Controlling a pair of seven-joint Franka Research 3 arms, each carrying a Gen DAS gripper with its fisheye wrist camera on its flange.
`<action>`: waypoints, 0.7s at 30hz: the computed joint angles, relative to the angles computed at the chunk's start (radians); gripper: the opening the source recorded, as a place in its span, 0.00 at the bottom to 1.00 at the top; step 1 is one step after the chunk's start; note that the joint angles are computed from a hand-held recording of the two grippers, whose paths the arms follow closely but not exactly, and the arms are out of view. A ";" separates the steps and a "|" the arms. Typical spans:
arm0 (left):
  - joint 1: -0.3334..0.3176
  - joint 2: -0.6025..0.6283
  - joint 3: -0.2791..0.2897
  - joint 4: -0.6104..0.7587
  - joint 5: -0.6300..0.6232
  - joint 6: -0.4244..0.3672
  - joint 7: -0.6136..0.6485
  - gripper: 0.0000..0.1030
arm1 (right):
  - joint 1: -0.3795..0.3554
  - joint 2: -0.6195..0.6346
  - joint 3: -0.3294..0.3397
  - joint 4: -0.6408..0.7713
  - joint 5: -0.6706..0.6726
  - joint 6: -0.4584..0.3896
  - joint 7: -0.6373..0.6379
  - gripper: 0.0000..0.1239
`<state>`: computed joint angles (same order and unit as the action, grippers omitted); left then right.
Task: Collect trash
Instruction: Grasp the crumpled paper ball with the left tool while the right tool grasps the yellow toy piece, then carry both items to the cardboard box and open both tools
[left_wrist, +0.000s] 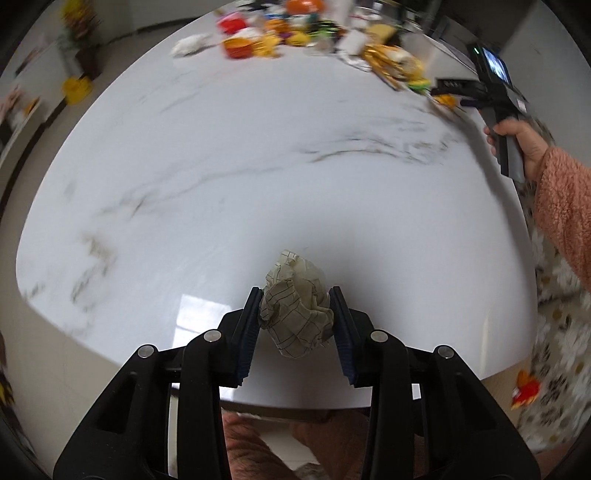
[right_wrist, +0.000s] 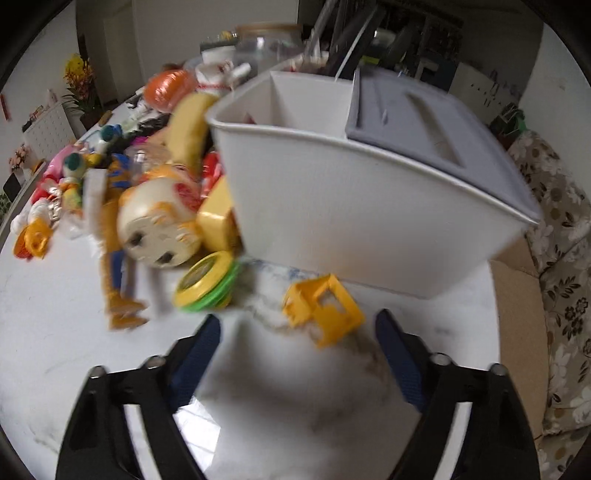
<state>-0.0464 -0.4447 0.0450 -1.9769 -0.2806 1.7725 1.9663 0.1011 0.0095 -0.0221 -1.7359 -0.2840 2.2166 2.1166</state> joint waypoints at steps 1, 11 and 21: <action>0.005 0.000 0.000 -0.002 0.006 0.003 -0.008 0.35 | -0.004 0.008 -0.004 0.004 0.028 0.011 -0.020 0.44; 0.020 0.017 0.023 0.019 -0.002 0.019 0.019 0.36 | -0.021 -0.171 0.006 -0.190 0.293 0.146 -0.073 0.21; 0.043 -0.001 0.135 0.063 -0.084 -0.191 0.360 0.36 | 0.107 -0.588 0.242 -0.414 0.423 0.145 0.062 0.21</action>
<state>-0.0030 -0.4458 0.1798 -1.9141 -0.3645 1.5818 2.3265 0.2077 -0.5780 0.2197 -2.1495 0.1394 2.3621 2.1783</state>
